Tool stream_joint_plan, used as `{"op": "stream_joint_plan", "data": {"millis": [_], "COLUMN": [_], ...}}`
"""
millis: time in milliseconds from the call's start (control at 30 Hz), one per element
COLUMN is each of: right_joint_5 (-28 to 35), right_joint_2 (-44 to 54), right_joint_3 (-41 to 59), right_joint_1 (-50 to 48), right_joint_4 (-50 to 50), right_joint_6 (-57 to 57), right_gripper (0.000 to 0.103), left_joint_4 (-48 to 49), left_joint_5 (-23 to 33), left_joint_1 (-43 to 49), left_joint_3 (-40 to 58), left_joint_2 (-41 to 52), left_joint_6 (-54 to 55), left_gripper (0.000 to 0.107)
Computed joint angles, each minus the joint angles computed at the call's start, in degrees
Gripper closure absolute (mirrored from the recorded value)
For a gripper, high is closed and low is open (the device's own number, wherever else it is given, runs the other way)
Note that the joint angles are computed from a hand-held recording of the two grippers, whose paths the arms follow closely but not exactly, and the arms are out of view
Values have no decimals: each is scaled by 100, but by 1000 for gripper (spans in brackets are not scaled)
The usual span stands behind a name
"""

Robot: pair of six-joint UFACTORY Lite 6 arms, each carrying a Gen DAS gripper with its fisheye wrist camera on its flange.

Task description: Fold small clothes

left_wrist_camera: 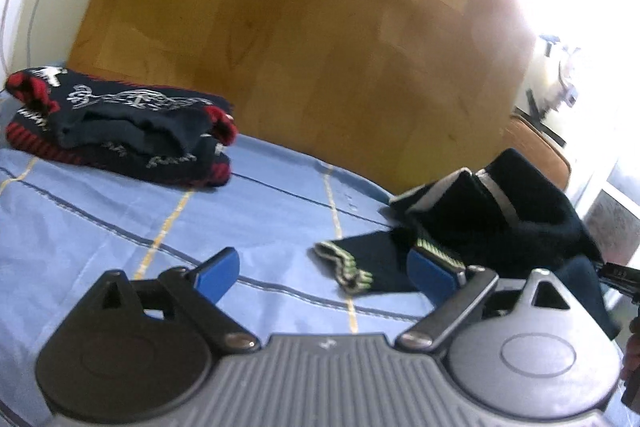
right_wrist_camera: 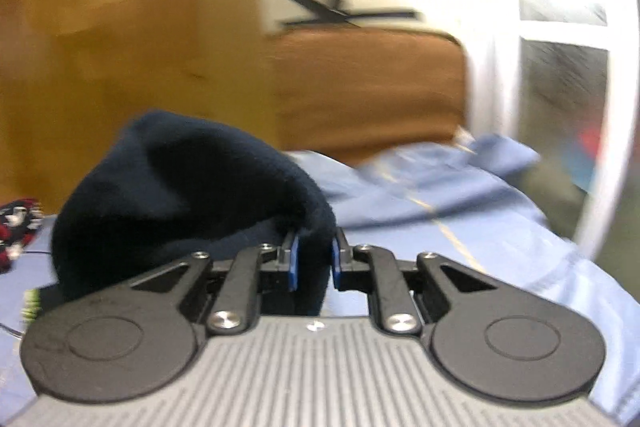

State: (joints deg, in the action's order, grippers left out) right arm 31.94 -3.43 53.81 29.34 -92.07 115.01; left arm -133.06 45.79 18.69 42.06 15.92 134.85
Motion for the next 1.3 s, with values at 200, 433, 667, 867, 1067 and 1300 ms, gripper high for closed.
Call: {"op": "stream_joint_plan", "data": {"millis": [200, 433, 667, 867, 1067, 1300], "right_joint_5": [1448, 325, 740, 2160, 537, -1460], "right_joint_2": [-1048, -239, -447, -1465, -2039, -188], "right_joint_3": [-963, -103, 236, -337, -513, 634], "right_joint_1": [368, 1269, 754, -375, -426, -59], "right_joint_4": [15, -147, -55, 339, 348, 629], "right_joint_6": [500, -292, -687, -2183, -1987, -3064], "right_gripper": [61, 14, 95, 78, 43, 19], "left_joint_4": [-191, -316, -594, -51, 780, 2425], "left_joint_5": [67, -121, -287, -573, -1103, -1347], "left_joint_1": [-245, -379, -459, -643, -1310, -2071], "left_joint_3": [-294, -252, -221, 98, 1034, 2822], "left_joint_2": [-191, -122, -88, 40, 417, 1606], "left_joint_6": [524, 723, 979, 502, -588, -3046], "left_gripper": [12, 12, 12, 12, 13, 16]}}
